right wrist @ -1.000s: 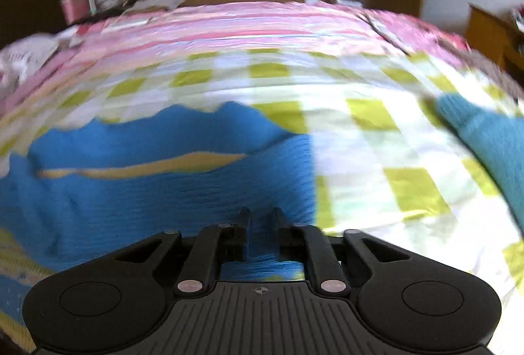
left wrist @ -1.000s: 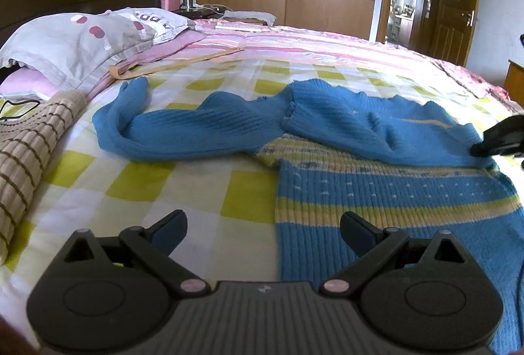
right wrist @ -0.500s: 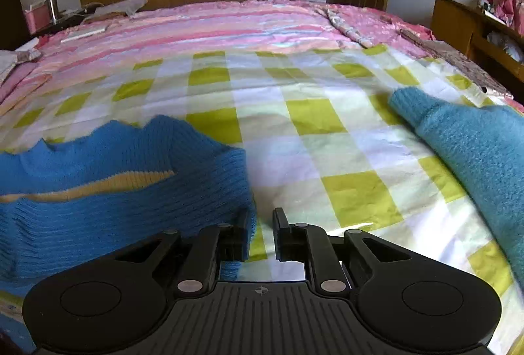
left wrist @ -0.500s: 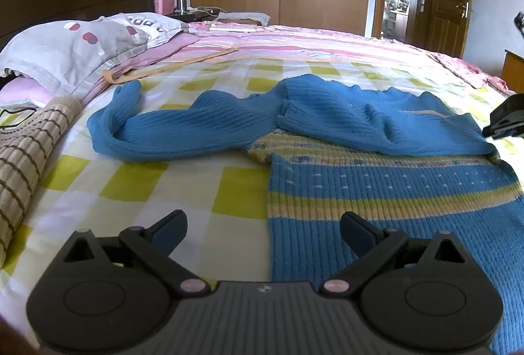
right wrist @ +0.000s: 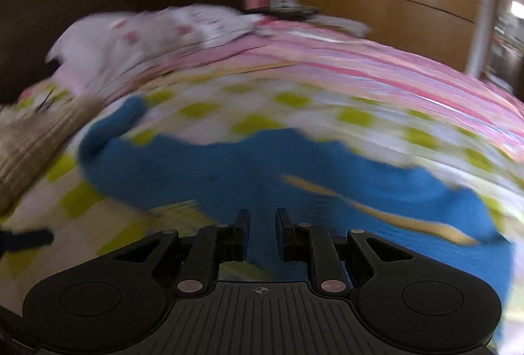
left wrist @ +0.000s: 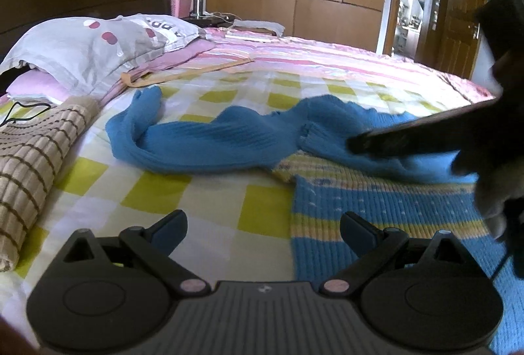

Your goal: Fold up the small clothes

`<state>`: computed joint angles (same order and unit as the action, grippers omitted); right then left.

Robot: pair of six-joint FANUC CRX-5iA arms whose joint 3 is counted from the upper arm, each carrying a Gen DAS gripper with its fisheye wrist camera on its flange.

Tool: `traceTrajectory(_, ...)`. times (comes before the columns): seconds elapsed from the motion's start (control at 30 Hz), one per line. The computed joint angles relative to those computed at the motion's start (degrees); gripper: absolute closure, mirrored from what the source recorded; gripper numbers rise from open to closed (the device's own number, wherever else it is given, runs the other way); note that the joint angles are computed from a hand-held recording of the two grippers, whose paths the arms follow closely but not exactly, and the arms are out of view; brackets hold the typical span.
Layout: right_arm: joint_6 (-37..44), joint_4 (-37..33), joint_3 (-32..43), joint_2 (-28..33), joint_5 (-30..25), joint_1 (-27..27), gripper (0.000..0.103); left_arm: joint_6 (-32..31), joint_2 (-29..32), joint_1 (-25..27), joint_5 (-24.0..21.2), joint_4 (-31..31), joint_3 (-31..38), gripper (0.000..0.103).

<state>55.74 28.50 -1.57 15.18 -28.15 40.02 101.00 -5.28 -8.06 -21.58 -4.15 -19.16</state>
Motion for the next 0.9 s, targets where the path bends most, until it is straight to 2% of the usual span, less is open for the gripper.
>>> traceTrajectory(0.07,5.1,-4.0,2.8,1.7,-1.2,0.4,0.085,-0.4,-0.1,0.3,0.3,0.7,-0.2,0.0)
traceTrajectory(0.17,12.1,-9.1,6.9,3.9,-3.9,0.6,0.076,-1.1,0.1,0.6,0.2,1.6,-0.3,0.0)
traceTrajectory(0.2,12.6,-8.8,7.0,4.2,-4.0,0.8,0.073,-1.3,0.1,0.6,0.2,1.7,-0.3,0.0)
traceTrajectory(0.3,12.3,-6.8,7.1,5.1,-4.1,1.1,0.073,-1.4,0.2,0.6,0.2,1.6,-0.2,0.0)
traceTrajectory(0.37,8.8,-3.8,6.7,5.6,-4.1,1.1,0.076,-1.2,0.2,0.6,0.2,1.2,-0.2,0.0)
traceTrajectory(0.43,6.4,-2.5,6.9,6.0,-4.3,1.1,0.092,-0.8,0.2,0.6,0.1,0.9,0.0,0.0)
traceTrajectory(0.5,6.1,-3.3,6.4,5.3,-3.7,1.1,0.098,-0.6,0.2,0.8,0.2,1.1,-0.1,0.0)
traceTrajectory(0.63,8.5,-6.8,5.3,3.1,-1.6,1.5,0.1,-0.2,0.1,1.0,0.3,1.2,-0.2,0.0)
traceTrajectory(0.77,13.4,-10.8,7.0,3.6,-3.8,1.9,0.1,1.1,0.4,0.7,-0.3,-0.3,0.5,0.0)
traceTrajectory(0.8,15.4,-12.8,8.6,4.3,-5.8,1.9,0.099,1.3,0.6,0.7,-0.5,-0.6,0.7,0.0)
traceTrajectory(0.9,15.6,-14.5,9.0,4.2,-5.8,1.6,0.094,1.3,0.5,0.6,-0.5,-0.8,0.7,0.0)
